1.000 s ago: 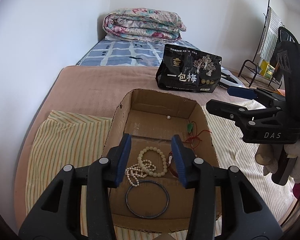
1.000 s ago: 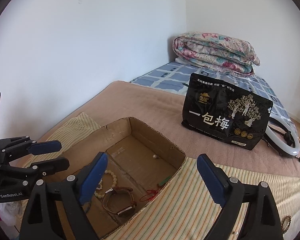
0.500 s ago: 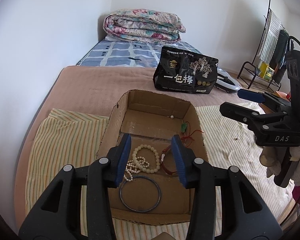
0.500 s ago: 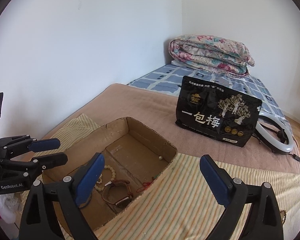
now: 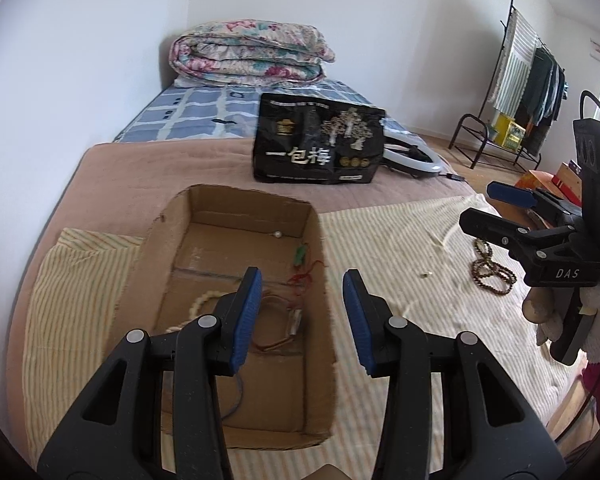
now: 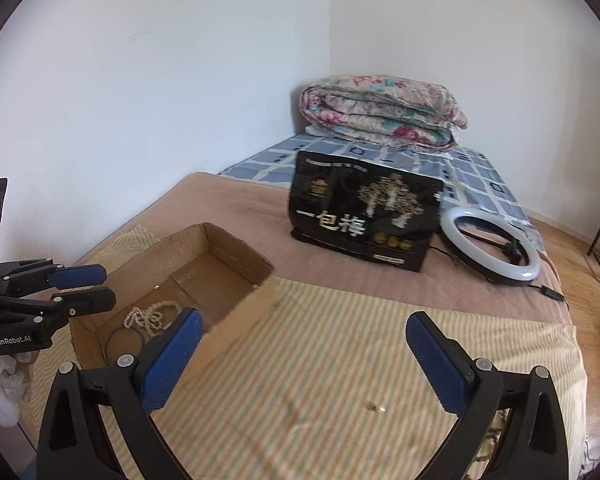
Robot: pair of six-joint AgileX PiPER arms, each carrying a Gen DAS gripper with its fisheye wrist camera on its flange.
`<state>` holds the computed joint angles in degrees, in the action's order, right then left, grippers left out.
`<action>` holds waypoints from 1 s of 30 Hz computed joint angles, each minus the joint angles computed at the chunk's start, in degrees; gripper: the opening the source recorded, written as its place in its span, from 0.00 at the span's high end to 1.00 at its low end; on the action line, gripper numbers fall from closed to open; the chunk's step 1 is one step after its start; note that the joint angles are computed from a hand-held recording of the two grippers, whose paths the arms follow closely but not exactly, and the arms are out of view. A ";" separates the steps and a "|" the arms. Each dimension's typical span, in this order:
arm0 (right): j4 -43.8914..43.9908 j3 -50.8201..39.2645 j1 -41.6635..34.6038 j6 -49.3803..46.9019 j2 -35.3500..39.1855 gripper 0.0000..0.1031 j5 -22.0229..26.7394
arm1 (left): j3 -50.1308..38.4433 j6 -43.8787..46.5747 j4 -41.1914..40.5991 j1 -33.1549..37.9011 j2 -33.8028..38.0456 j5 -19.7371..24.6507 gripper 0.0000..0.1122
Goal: Organize jewelry
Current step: 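Move both grippers back toward the brown bead mala and loose pearl, then close the right gripper on the brown bead mala while the left gripper grasps a white pearl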
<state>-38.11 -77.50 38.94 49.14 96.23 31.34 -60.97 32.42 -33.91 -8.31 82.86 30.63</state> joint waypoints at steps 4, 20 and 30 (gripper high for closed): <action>-2.04 6.14 -2.18 2.15 -4.78 0.00 -0.62 | -0.70 -4.06 2.30 -4.78 0.59 -1.29 0.62; 3.46 22.73 -16.52 -5.77 -17.22 0.00 -4.35 | -7.59 -15.98 9.11 -19.87 10.05 -5.21 0.62; 12.87 30.87 -26.56 -20.04 -19.23 0.00 -10.74 | -13.00 -17.24 11.14 -25.62 18.86 -5.85 0.62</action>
